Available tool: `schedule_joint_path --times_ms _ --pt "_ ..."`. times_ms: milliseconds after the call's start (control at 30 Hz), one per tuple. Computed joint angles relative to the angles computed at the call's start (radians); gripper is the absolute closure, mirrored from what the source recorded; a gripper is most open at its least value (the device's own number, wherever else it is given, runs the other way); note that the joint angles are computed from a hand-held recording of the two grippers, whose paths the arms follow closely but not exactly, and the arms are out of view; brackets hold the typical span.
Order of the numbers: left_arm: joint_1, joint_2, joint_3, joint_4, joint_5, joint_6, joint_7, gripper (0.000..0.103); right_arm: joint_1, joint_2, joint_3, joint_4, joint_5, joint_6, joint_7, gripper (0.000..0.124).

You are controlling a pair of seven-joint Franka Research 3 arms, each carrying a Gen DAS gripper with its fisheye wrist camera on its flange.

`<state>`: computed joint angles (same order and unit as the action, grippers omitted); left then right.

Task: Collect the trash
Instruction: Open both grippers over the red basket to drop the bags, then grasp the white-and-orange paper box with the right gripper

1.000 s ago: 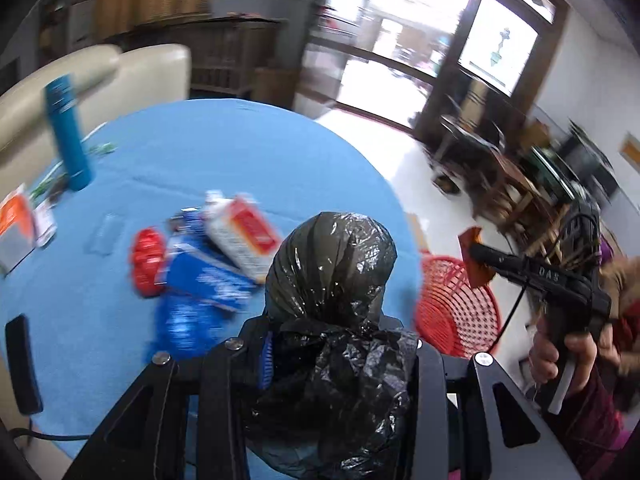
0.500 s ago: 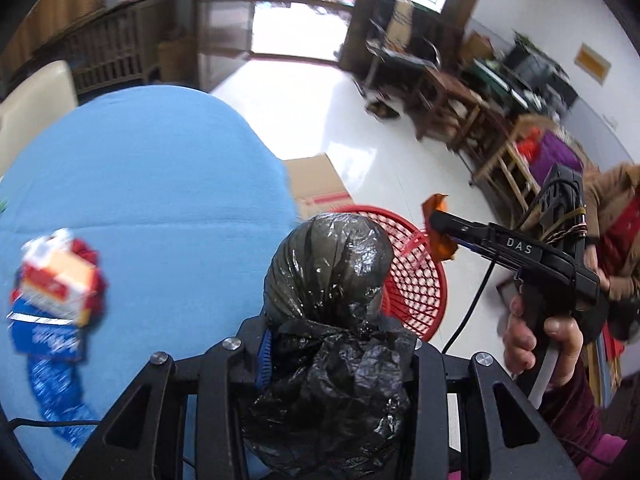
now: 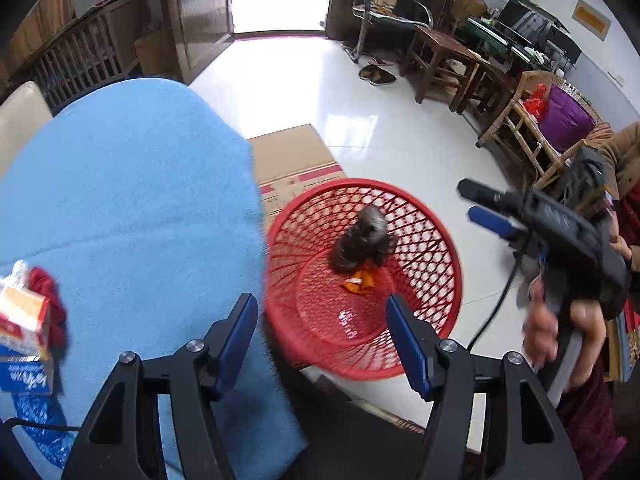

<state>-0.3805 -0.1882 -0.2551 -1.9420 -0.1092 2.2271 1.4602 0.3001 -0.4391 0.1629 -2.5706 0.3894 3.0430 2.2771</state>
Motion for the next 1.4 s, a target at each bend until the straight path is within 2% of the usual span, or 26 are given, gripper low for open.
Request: schedule_joint_path --times_ms 67,200,267,300,400,433,500,600,667,767,800,900,933,1000,1100,1200,1300,1400 --pt "0.008 -0.054 0.015 -0.057 -0.006 0.009 0.006 0.036 -0.007 0.005 -0.023 -0.013 0.024 -0.019 0.021 0.052" --pt "0.040 -0.190 0.058 -0.172 -0.009 0.000 -0.038 0.036 0.076 0.079 -0.146 0.010 0.134 -0.002 -0.040 0.052" --pt "0.072 -0.269 0.074 -0.225 0.026 0.000 -0.082 0.036 0.206 0.141 -0.274 0.062 0.313 0.012 -0.188 0.052" --pt "0.086 -0.295 0.077 -0.240 0.047 0.002 -0.102 0.036 0.237 0.160 -0.317 0.092 0.360 -0.035 -0.226 0.052" --pt "0.137 -0.395 0.092 -0.296 0.123 0.000 -0.159 0.036 0.312 0.232 -0.385 0.169 0.581 -0.093 -0.402 0.052" --pt "0.155 -0.427 0.100 -0.314 0.148 -0.005 -0.175 0.036 0.310 0.247 -0.378 0.183 0.604 -0.114 -0.414 0.052" --pt "0.183 -0.481 0.116 -0.347 0.183 -0.012 -0.203 0.036 0.268 0.245 -0.317 0.168 0.519 -0.120 -0.341 0.052" --pt "0.219 -0.538 0.145 -0.385 0.215 -0.022 -0.232 0.035 0.259 0.231 -0.270 0.151 0.566 -0.120 -0.369 0.052" --pt "0.240 -0.562 0.161 -0.410 0.228 -0.021 -0.252 0.035 0.232 0.232 -0.236 0.150 0.545 -0.141 -0.356 0.052" --pt "0.251 -0.590 0.186 -0.448 0.213 -0.007 -0.278 0.035 0.119 0.213 -0.134 0.126 0.349 -0.159 -0.173 0.052" --pt "0.251 -0.596 0.194 -0.465 0.205 0.001 -0.283 0.035 0.053 0.191 -0.079 0.108 0.235 -0.153 -0.053 0.052" --pt "0.249 -0.616 0.197 -0.511 0.196 0.013 -0.290 0.035 -0.115 0.122 0.052 0.100 -0.073 -0.168 0.199 0.052" --pt "0.246 -0.613 0.203 -0.523 0.191 0.022 -0.289 0.035 -0.157 0.105 0.089 0.116 -0.164 -0.178 0.254 0.052" --pt "0.240 -0.608 0.214 -0.544 0.174 0.046 -0.287 0.035 -0.189 0.086 0.128 0.160 -0.291 -0.183 0.297 0.052" --pt "0.237 -0.597 0.224 -0.563 0.156 0.083 -0.280 0.035 -0.146 0.126 0.140 0.270 -0.390 -0.183 0.245 0.052" --pt "0.245 -0.559 0.228 -0.562 0.159 0.114 -0.262 0.035 -0.014 0.239 0.102 0.428 -0.383 -0.203 0.062 0.052" --pt "0.263 -0.526 0.231 -0.552 0.174 0.136 -0.239 0.035 0.089 0.383 0.092 0.618 -0.378 -0.265 -0.091 0.052" --pt "0.235 -0.494 0.280 -0.539 0.124 0.151 -0.165 0.035 0.173 0.546 0.102 0.837 -0.377 -0.354 -0.241 0.052"
